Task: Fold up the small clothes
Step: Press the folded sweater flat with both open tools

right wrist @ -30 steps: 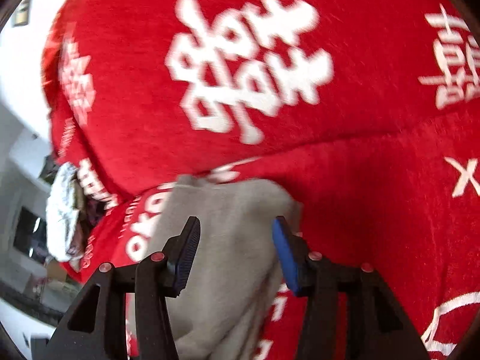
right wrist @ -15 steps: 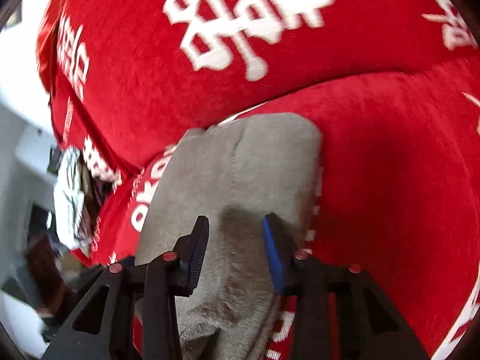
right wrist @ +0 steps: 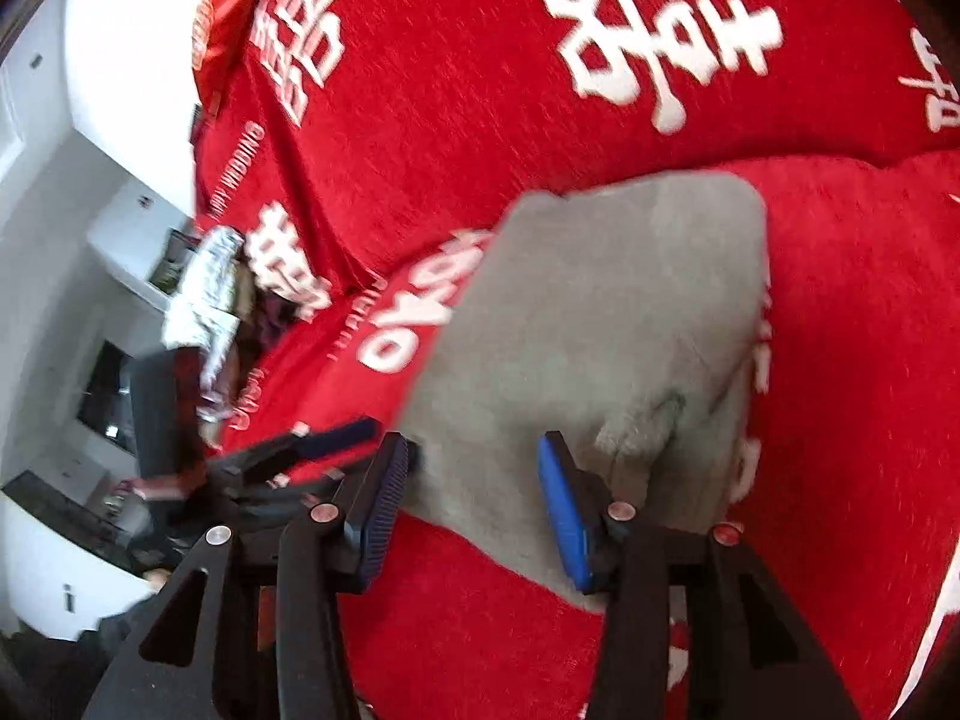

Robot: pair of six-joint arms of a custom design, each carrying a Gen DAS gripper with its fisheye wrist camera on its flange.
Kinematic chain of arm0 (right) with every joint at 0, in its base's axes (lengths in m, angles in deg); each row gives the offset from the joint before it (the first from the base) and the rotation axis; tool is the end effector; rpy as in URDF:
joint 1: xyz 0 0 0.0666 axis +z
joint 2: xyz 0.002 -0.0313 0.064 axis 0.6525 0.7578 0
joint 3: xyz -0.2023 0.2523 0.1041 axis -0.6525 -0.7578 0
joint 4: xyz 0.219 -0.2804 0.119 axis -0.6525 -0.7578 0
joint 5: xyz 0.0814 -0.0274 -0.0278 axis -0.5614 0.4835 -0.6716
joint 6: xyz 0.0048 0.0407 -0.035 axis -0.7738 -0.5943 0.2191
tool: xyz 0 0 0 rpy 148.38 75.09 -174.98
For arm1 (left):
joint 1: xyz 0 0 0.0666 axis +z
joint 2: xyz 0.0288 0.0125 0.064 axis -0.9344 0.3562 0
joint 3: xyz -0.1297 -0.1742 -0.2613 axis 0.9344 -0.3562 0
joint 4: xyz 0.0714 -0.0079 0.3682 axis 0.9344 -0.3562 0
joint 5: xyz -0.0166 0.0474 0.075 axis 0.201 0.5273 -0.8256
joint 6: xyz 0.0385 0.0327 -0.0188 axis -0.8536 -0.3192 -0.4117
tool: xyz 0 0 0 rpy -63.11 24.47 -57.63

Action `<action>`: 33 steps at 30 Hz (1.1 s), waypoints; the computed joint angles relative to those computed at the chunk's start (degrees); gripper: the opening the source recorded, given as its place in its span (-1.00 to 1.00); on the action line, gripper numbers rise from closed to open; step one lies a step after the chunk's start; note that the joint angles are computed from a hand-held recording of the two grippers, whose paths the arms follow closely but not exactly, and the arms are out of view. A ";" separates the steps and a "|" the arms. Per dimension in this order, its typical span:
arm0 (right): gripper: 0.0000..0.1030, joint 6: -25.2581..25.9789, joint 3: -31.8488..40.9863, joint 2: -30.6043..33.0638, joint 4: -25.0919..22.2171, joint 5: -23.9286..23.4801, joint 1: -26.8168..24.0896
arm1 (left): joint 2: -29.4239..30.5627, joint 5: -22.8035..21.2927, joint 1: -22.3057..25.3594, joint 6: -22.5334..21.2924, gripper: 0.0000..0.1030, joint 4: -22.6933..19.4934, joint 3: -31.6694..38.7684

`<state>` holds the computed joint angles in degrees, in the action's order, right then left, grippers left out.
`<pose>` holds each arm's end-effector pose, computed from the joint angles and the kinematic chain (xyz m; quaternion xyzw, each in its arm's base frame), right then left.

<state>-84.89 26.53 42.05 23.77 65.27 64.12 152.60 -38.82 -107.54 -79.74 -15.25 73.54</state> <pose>0.2808 0.1260 0.3724 0.1522 0.8903 0.2917 0.3149 0.3951 -0.3173 0.4160 0.2603 0.9294 -0.1361 0.2234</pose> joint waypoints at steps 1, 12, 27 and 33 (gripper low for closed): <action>-0.05 -0.82 -0.93 -0.63 -1.20 1.41 -0.36 | 0.12 -0.34 0.06 -0.39 0.26 0.06 -0.31; -0.06 -6.52 -3.12 -6.02 -3.56 9.48 1.91 | -2.43 1.46 1.79 0.23 0.66 2.26 -3.43; 0.12 -4.37 2.73 0.36 -10.81 15.24 2.48 | -0.07 -2.02 1.69 -2.26 0.67 0.00 -0.84; 0.56 -3.51 1.86 -5.76 -14.67 19.13 0.22 | 0.79 0.12 3.34 -2.95 0.67 -0.32 1.12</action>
<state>-88.40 28.38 36.28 9.10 84.40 64.34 153.39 -38.71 -104.20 -82.69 -15.58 74.66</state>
